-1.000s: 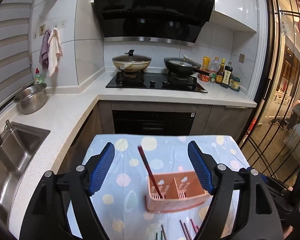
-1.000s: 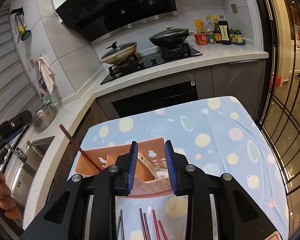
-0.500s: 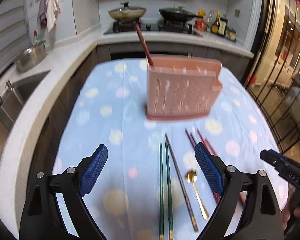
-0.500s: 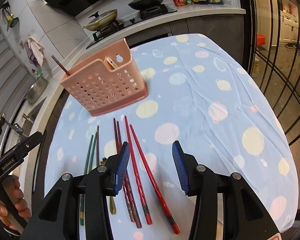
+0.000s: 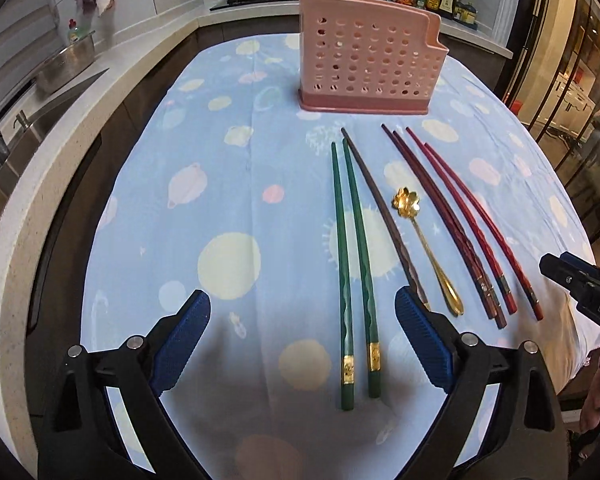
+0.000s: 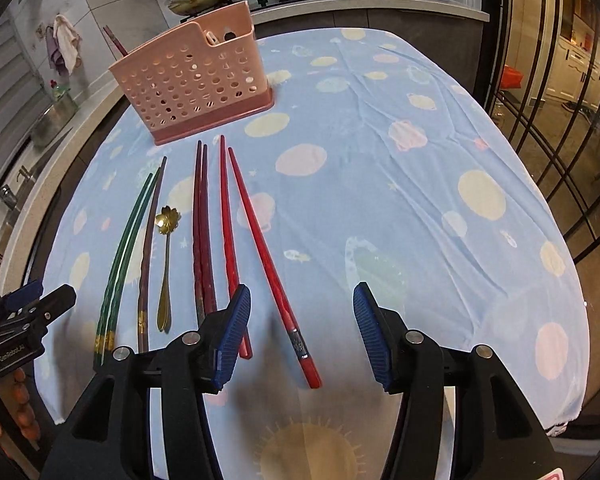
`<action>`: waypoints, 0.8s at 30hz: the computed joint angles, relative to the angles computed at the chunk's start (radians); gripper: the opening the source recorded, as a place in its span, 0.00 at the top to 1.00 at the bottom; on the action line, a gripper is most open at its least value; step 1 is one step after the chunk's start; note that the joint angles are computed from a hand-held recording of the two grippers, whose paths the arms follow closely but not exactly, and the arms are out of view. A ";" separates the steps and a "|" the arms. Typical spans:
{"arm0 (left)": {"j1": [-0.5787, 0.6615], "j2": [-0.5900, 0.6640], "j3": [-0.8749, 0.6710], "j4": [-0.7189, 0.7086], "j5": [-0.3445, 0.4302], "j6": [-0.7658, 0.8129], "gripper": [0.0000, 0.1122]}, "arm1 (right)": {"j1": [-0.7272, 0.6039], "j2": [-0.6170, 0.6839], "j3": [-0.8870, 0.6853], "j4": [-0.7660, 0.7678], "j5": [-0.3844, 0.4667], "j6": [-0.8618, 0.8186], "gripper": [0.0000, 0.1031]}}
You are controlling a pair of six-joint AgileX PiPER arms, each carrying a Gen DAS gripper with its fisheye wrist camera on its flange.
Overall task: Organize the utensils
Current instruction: 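Grasp a green chopstick with the left gripper while the right grasps a red chopstick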
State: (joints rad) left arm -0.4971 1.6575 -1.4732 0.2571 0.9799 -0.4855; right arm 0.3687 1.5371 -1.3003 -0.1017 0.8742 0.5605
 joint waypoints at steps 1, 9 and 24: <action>-0.001 -0.007 0.018 0.001 -0.003 -0.005 0.21 | 0.006 -0.003 0.006 -0.004 -0.002 0.004 0.49; -0.011 -0.017 0.079 -0.020 -0.013 -0.007 0.23 | 0.044 0.007 0.010 -0.034 0.002 0.021 0.49; 0.021 -0.014 0.126 -0.100 -0.032 0.039 0.40 | 0.051 0.037 0.026 -0.020 0.002 0.000 0.64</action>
